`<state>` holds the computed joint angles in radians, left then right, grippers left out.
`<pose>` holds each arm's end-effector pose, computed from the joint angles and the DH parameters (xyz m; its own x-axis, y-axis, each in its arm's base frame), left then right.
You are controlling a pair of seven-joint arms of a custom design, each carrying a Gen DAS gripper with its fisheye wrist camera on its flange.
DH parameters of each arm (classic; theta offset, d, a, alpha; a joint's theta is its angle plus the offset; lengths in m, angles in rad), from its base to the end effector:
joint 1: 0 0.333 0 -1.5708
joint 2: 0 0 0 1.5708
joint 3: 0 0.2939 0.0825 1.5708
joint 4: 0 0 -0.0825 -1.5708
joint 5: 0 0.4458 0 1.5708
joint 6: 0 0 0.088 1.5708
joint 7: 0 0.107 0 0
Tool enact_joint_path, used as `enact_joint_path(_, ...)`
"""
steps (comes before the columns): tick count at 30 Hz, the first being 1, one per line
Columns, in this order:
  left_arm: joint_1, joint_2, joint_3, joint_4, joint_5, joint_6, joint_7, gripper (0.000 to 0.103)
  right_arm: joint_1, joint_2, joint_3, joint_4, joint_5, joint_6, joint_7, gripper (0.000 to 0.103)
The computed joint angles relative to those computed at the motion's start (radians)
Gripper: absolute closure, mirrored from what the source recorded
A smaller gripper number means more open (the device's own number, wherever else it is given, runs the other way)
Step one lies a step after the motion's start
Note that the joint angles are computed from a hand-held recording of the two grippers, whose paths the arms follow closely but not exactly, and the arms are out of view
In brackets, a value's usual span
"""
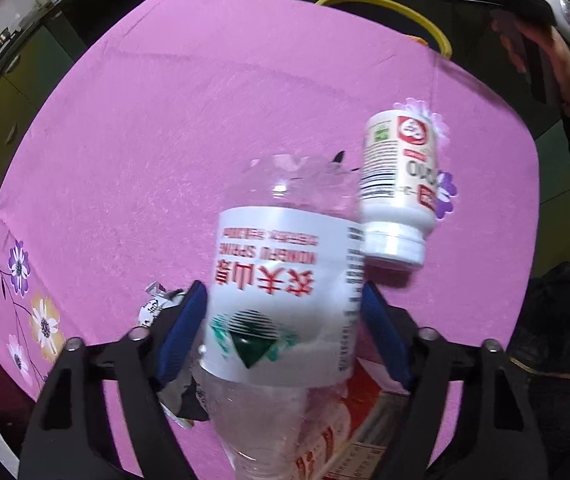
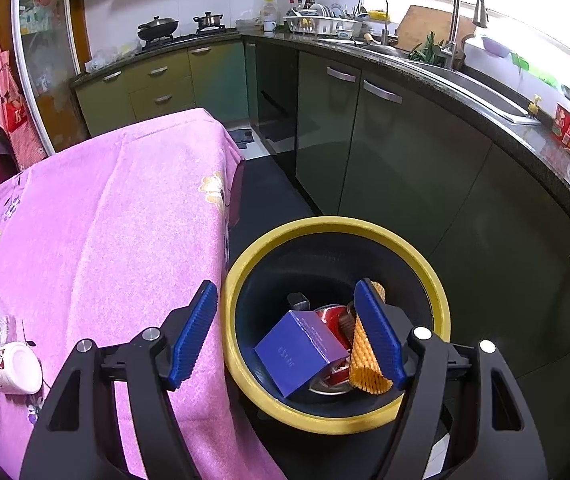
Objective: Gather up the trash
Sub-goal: 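Grasp the Nongfu Spring water bottle with the left tool, then carry the water bottle with the left tool over the bin and release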
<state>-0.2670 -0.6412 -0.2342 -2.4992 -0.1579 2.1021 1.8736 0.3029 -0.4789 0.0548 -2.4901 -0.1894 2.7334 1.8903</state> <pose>0.3958 -0.2255 0.4802 -0.6463 -0.7609 -0.0580 -0.7342 0.6407 -0.2247 0.4776 0.1871 0.4932 0.1923 -0.9812 -0.0163 -0.7305 -0.1321 -0.6700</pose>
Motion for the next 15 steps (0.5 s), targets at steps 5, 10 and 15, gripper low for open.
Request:
enact_joint_path(5, 0.02, 0.032, -0.01, 0.021, 0.032, 0.017, -0.022, 0.039, 0.007, 0.008, -0.007, 0.001, 0.012, 0.001, -0.015, 0.032)
enact_joint_path(10, 0.039, 0.079, -0.017, 0.047, 0.07, 0.052, -0.047, 0.04, 0.011, 0.016, -0.01, 0.005, 0.023, 0.002, -0.029, 0.032)
enact_joint_path(15, 0.065, 0.143, -0.02, 0.099, 0.11, 0.075, -0.082, 0.04, 0.011, 0.018, -0.009, 0.004, 0.027, 0.002, -0.035, 0.032)
